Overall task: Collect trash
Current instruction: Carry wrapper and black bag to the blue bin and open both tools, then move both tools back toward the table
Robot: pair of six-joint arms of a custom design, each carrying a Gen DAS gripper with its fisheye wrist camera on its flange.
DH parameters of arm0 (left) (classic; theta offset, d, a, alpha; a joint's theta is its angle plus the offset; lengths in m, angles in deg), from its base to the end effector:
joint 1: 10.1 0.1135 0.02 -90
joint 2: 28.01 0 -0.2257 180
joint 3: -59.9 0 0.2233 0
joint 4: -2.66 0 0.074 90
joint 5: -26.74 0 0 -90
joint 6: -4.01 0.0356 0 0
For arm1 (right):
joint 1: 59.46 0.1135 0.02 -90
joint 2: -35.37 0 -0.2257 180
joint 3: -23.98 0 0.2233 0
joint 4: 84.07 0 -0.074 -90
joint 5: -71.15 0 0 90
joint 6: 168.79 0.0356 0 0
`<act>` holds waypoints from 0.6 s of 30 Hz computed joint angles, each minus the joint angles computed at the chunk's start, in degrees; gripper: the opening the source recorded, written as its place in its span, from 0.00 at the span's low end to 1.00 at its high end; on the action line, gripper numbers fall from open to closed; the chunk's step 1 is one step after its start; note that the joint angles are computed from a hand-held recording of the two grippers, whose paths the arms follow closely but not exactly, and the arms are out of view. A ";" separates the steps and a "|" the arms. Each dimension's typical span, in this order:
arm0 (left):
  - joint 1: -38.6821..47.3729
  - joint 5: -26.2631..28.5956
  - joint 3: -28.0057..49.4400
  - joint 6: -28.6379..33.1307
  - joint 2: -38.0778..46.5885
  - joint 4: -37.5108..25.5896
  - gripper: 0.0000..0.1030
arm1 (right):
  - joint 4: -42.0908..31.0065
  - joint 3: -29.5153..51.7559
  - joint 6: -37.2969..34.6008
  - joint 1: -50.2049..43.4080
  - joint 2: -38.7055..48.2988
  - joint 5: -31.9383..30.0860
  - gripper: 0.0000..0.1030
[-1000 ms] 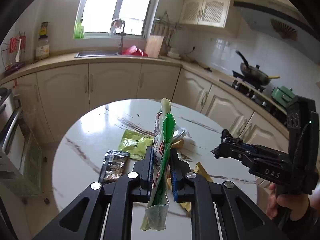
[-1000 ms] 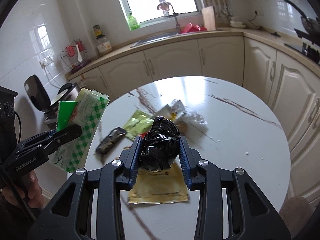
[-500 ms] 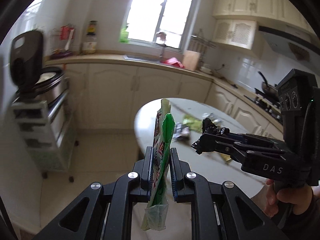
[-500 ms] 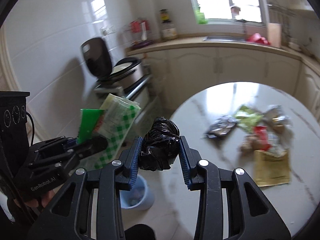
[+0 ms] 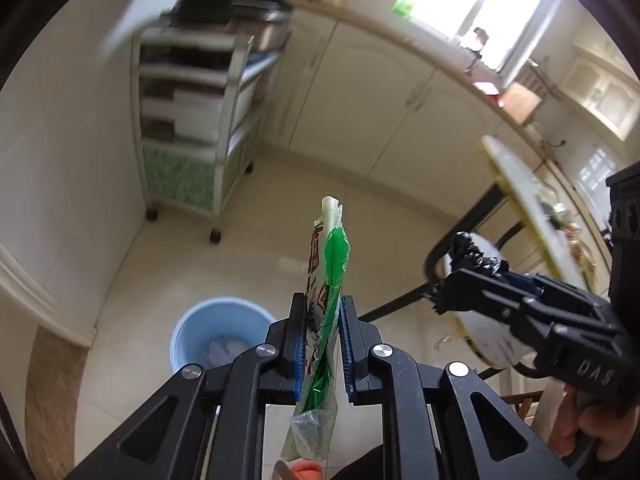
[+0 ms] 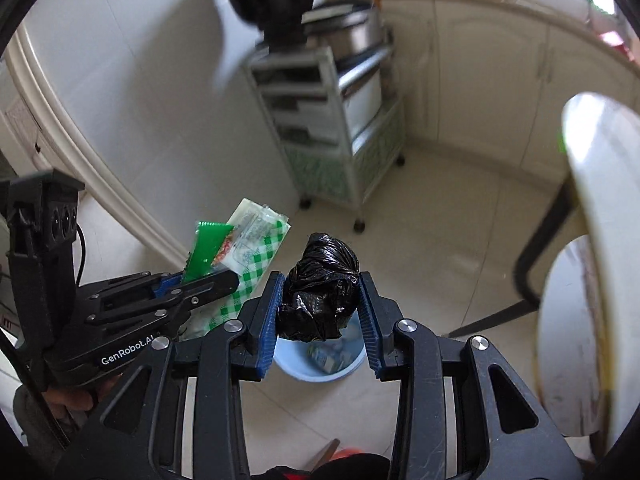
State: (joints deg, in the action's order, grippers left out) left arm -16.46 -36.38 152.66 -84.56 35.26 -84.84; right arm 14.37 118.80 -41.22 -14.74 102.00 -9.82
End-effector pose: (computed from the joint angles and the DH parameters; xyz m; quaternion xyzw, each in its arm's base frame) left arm 0.1661 -0.0347 0.3353 0.1274 0.9284 -0.2347 0.2581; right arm 0.1407 0.1314 0.3386 -0.0343 0.9461 0.1498 0.2851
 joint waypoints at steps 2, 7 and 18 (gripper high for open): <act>1.90 0.30 -1.79 1.34 2.22 0.99 0.11 | 4.56 -3.34 -0.83 -0.94 2.62 -1.84 0.33; 1.11 -3.11 -3.04 -1.93 8.85 4.69 0.14 | 13.38 -9.27 -2.53 -2.96 8.69 -5.54 0.33; 3.09 -9.04 7.11 -7.03 16.44 2.19 0.41 | 23.03 -10.26 -3.36 -2.46 19.64 -10.31 0.36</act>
State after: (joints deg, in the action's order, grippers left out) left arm -13.37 -45.42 159.77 -91.60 51.70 -82.66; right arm 37.40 108.54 -44.58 -17.20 121.63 -20.13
